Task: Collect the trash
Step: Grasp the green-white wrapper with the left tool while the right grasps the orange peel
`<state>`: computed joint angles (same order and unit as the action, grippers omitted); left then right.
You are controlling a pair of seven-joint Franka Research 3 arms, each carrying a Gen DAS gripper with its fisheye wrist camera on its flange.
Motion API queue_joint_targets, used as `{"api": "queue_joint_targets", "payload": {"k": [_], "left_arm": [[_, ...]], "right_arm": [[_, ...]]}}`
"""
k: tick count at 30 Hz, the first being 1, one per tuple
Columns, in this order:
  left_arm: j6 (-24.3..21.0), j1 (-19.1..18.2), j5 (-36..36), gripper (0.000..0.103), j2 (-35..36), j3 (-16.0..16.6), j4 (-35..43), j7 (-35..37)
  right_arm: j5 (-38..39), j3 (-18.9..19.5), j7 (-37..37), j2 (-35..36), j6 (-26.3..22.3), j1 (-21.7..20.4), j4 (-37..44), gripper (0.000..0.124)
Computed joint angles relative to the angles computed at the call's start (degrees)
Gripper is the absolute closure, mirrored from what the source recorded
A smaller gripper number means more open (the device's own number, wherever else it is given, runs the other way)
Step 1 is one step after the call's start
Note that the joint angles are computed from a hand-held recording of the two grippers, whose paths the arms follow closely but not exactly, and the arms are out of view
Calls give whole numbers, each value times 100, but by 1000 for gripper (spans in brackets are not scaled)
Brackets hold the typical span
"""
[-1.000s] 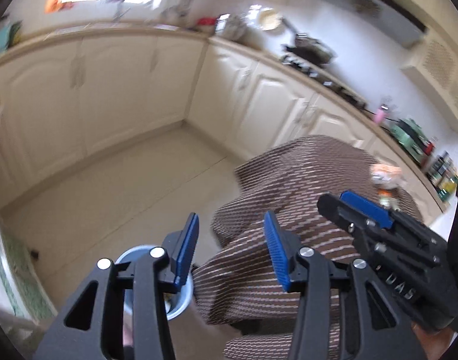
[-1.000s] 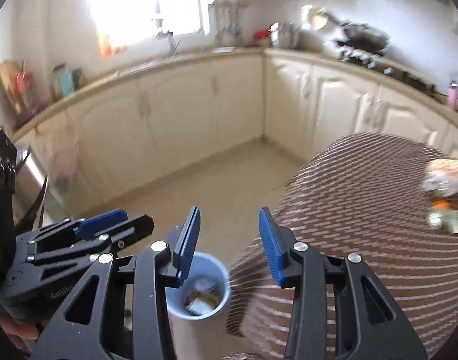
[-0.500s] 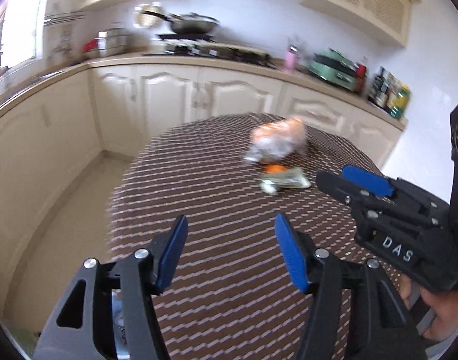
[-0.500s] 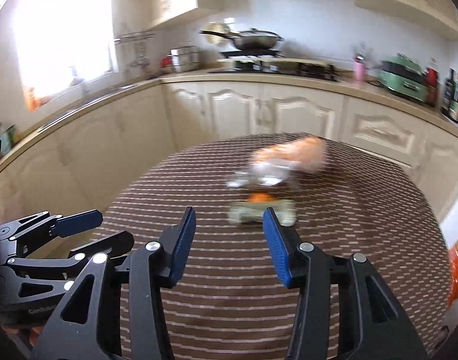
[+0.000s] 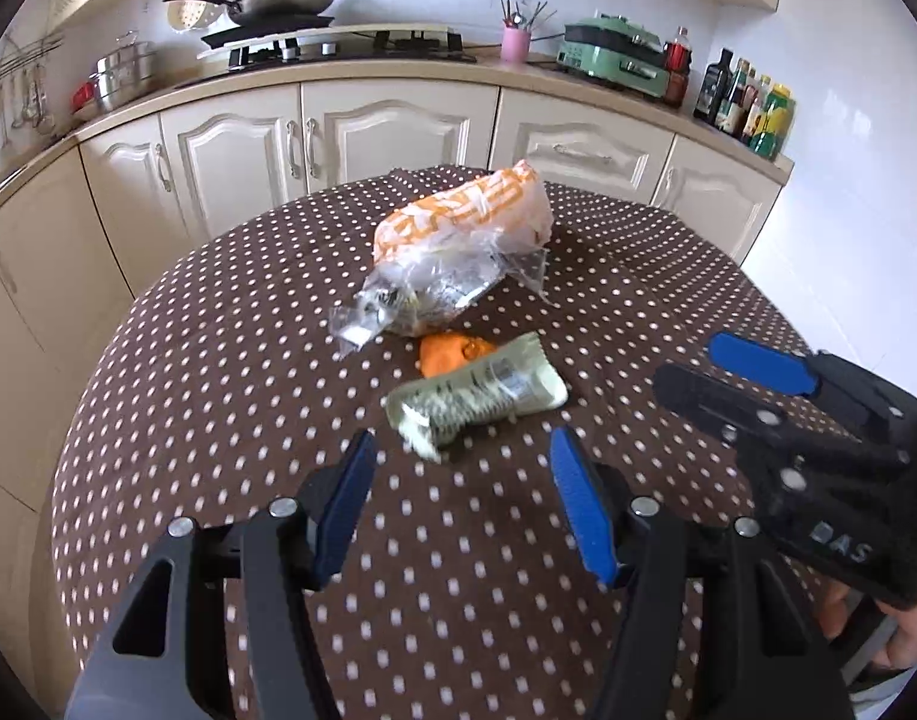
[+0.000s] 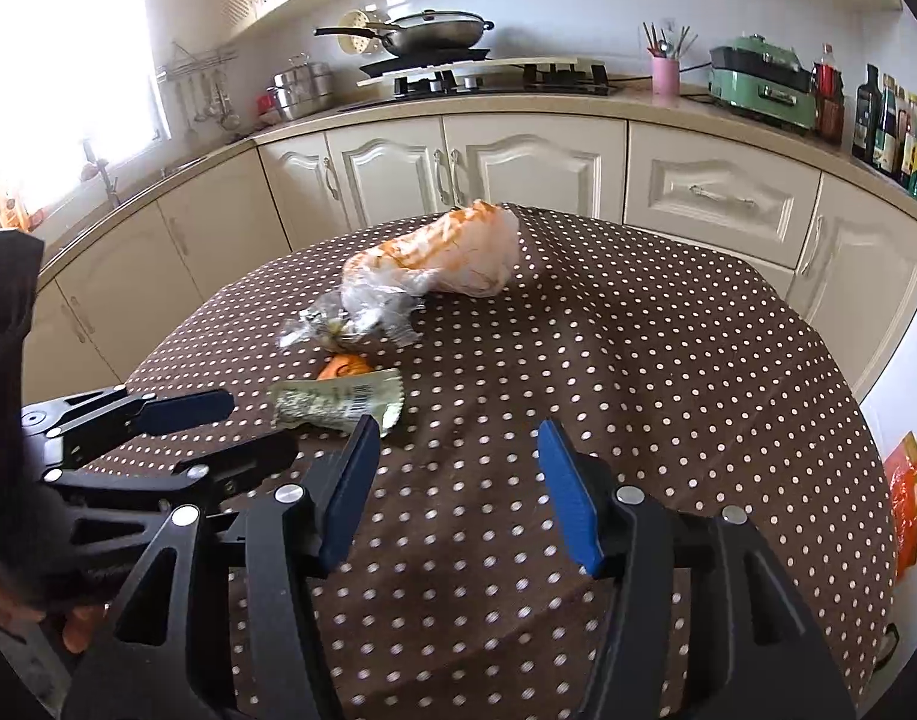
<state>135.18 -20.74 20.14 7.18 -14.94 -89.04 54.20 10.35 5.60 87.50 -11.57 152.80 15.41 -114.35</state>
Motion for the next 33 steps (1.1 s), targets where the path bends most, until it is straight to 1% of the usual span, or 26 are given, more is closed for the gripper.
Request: {"api": "queue_joint_targets", "payload": {"k": [2, 4, 6, 8, 11, 13, 14, 15, 16, 18, 21, 25, 30, 31, 33], "left_arm": [[-2, -15, 41, 43, 238, 12, 256, 32], [-95, -18, -67, 43, 468, 30, 520, 69], [-209, -65, -42, 43, 648, 60, 739, 81], [-447, -118, -93, 44, 869, 81, 1028, 77], [-573, -232, 79, 56, 961, 135, 1196, 60], [-553, -251, 104, 66, 956, 158, 1190, 15], [-523, -238, 77, 70, 933, 160, 1153, -2], [-497, -247, 127, 77, 889, 183, 1095, -74], [-463, -242, 133, 81, 807, 183, 992, -126], [-398, -239, 208, 85, 667, 185, 816, -225], [-200, -212, 390, 88, 326, 193, 404, -521], [170, -19, 485, 91, -215, 186, -184, -906], [472, 325, 1034, 91, -1065, 195, -1089, -1980], [446, 405, 1215, 91, -1180, 152, -1195, -2247], [195, 574, 1761, 91, -1431, 38, -1386, -2911]], "right_arm": [[45, -32, -33, 76, -60, 0, 98, 69], [74, -52, -59, 117, -71, -6, 145, 68], [129, -73, -106, 158, -101, 0, 201, 68], [169, -81, -138, 177, -111, 2, 220, 67], [281, -101, -190, 204, -153, 17, 252, 67], [312, -104, -199, 218, -170, 15, 269, 67], [312, -99, -202, 217, -178, 15, 272, 67], [303, -97, -203, 226, -188, 11, 287, 67], [280, -87, -195, 224, -202, 9, 292, 66], [289, -83, -211, 231, -241, 19, 317, 66], [266, -62, -220, 247, -308, 40, 375, 66], [220, -14, -266, 327, -439, 102, 543, 66], [131, 44, -337, 685, -818, 219, 1037, 66], [57, 71, -356, 810, -920, 256, 1192, 66], [-76, 105, -354, 976, -1028, 328, 1381, 66]]}}
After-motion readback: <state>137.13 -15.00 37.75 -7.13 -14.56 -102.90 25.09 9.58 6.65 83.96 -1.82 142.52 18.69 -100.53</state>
